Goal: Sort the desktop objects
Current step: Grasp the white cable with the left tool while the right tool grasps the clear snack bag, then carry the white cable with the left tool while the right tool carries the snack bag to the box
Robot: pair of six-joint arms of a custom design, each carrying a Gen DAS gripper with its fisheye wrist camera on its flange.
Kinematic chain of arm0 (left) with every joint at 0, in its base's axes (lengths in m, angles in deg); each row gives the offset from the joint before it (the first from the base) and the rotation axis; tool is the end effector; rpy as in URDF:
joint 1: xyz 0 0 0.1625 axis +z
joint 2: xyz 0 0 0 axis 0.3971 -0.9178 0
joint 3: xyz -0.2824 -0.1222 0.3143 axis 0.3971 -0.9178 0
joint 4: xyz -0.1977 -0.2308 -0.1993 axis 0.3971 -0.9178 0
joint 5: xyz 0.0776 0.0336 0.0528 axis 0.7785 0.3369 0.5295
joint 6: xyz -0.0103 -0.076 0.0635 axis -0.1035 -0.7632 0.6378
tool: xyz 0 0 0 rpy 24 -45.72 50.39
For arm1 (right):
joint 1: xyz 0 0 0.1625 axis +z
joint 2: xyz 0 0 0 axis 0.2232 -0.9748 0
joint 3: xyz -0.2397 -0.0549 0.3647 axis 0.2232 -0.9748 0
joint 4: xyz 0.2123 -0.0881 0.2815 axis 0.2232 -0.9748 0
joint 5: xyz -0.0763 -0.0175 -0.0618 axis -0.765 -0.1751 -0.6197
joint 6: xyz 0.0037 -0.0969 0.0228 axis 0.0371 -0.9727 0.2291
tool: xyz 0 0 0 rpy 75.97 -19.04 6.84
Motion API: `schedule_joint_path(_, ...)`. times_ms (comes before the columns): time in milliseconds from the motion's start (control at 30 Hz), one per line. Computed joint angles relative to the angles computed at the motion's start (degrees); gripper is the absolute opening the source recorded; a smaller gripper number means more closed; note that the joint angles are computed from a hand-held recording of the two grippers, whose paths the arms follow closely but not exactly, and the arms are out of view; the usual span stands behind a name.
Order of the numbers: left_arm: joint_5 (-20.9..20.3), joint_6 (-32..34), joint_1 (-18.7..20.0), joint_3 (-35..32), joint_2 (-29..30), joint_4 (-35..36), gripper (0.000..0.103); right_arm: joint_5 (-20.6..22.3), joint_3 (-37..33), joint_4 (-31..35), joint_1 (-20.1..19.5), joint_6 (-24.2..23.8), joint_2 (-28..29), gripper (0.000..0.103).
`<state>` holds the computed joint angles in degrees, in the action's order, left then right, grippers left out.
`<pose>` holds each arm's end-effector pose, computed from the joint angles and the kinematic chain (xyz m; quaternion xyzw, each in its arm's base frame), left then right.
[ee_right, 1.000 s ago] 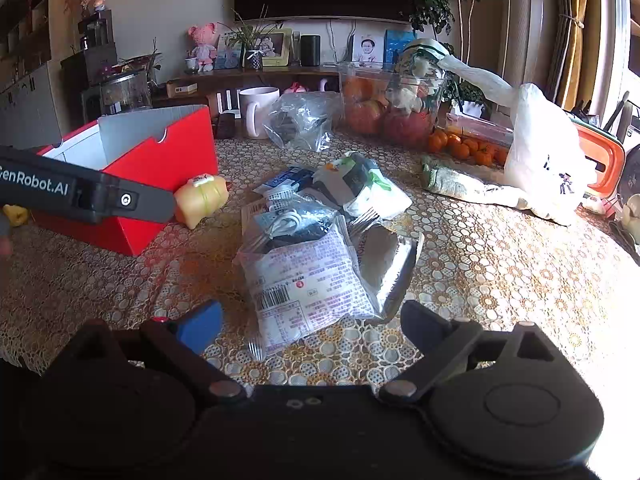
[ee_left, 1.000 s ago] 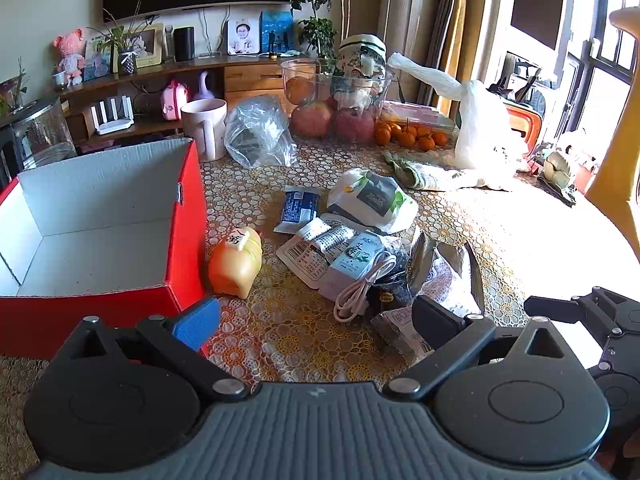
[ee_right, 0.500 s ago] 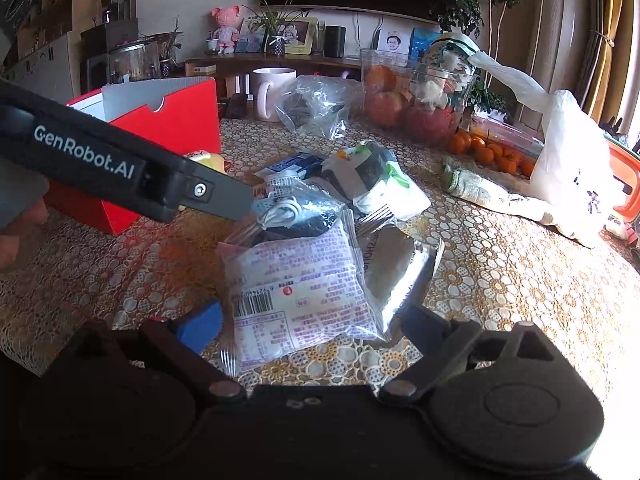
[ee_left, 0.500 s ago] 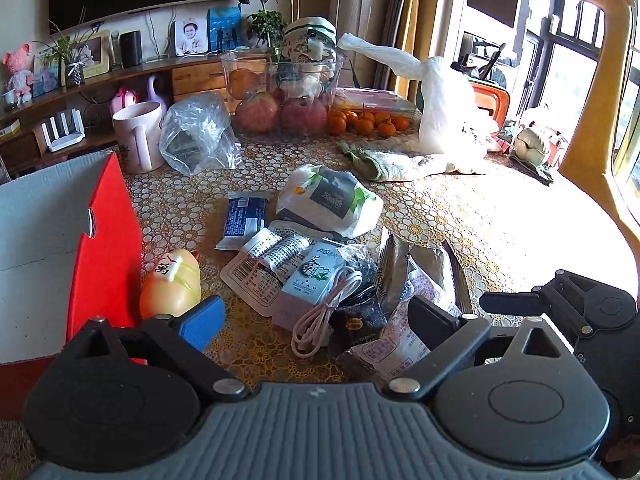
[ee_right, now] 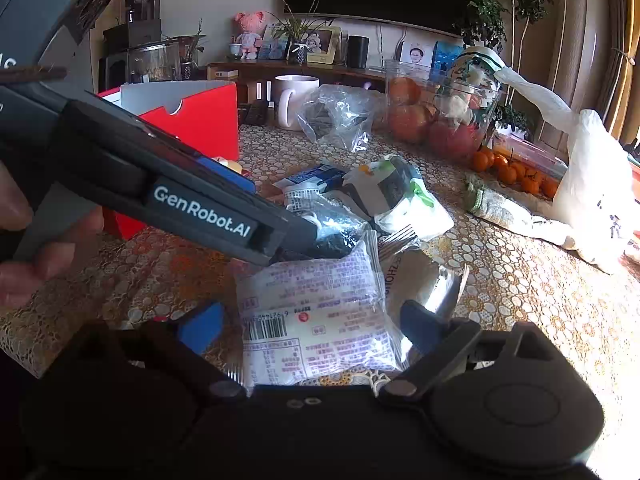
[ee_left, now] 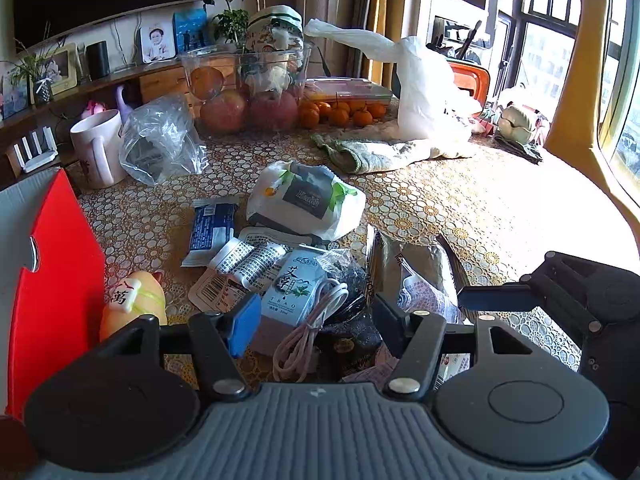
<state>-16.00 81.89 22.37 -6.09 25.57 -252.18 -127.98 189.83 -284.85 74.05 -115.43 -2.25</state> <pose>-0.3828 -0.6452 -0.0147 0.4537 0.8468 -0.2215 0.1673 0.0702 -0.5155 0.2704 0.2254 -0.8306 0.3762 0.3432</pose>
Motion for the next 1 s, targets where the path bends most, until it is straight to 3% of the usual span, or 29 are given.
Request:
schedule_joint_path(67, -0.37, 1.17, 0.15, -1.11, 0.63, 1.16, 0.051, 0.11, -0.26, 0.23, -0.12, -0.17, 0.14, 0.094)
schedule_joint_path(200, -1.19, 1.57, 0.49, -2.85, 1.56, 3.02, 0.047, 0.27, -0.74, 0.73, -0.48, -0.3, 0.44, 0.093)
schedule_joint_path(367, -1.39, 0.9, 0.9, -3.88, 2.18, 4.09, 0.034, 0.49, -1.02, 1.6, -0.88, 0.36, 0.29, 0.089)
schedule_joint_path(500, -1.73, 1.14, 0.91, -3.49, 2.23, 3.13, 0.033, 0.74, -1.11, 2.39, -0.98, 1.15, -0.08, 0.085)
schedule_joint_path(567, -1.93, 1.28, 0.91, -3.34, 2.27, 2.75, 0.023, 0.74, -1.03, 2.34, -0.89, 1.06, -0.1, 0.082)
schedule_joint_path(633, -1.64, 1.19, 0.86, -3.35, 2.33, 2.59, 0.021, 1.07, -0.95, 3.03, -0.86, 1.7, -0.5, 0.072)
schedule_joint_path(1000, -2.7, -2.04, 1.37, -3.23, 1.34, 2.83, 0.015, 1.29, -0.37, 5.31, -0.43, 4.8, -2.66, 0.061)
